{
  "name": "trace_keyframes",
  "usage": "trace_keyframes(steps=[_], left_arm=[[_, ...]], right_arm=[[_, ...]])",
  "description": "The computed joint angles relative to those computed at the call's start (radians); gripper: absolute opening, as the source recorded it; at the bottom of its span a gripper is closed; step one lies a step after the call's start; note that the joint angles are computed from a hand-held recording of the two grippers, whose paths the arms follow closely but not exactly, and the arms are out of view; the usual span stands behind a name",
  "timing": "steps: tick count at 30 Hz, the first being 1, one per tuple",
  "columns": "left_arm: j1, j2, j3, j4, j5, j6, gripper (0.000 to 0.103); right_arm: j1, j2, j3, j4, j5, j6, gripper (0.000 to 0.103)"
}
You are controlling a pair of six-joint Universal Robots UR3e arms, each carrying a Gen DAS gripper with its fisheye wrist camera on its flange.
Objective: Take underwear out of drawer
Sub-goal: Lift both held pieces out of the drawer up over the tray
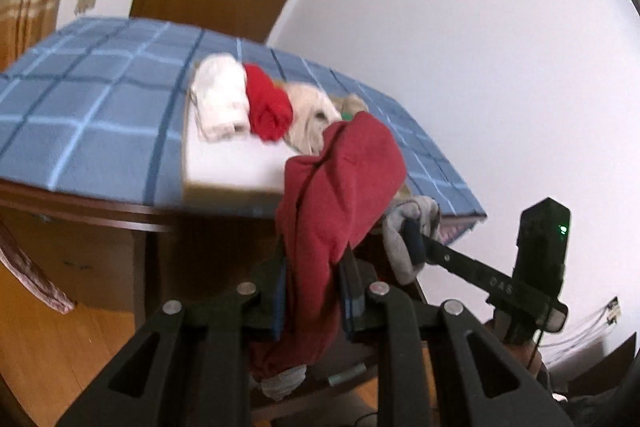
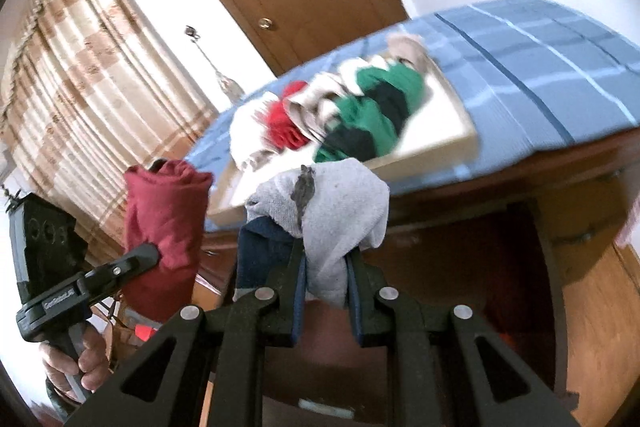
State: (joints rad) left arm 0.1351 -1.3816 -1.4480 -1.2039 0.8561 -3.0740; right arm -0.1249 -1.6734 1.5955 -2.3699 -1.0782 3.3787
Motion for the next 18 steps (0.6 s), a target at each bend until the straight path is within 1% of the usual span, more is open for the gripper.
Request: trace_keyframes(steps=[3,6,11,18], left_arm=[[-0.024,-0.042,0.044,0.075,0.026,-0.057,0.019],[-0.064,-0.089,0.088,0.168,0.090,-0.120,0.019],[-0.096,-0.164,0.150,0.254,0.145,-0.204,0.019],[-0.145,-0.304,0.271,0.334,0.249,-0.300,0.019]], right_arm=[[0.040,0.061,-0.094,-0.014,-0.020,0.019,0.020],[0.071,0.115,-0.172,-0.029,-0.038,0.036,0.020],[0.109,0.181,-0.269,-0.044,-0.074,0.054,0.020],[0.163,0.313,-0.436,-0.059,-0.182,0.062,0.020]])
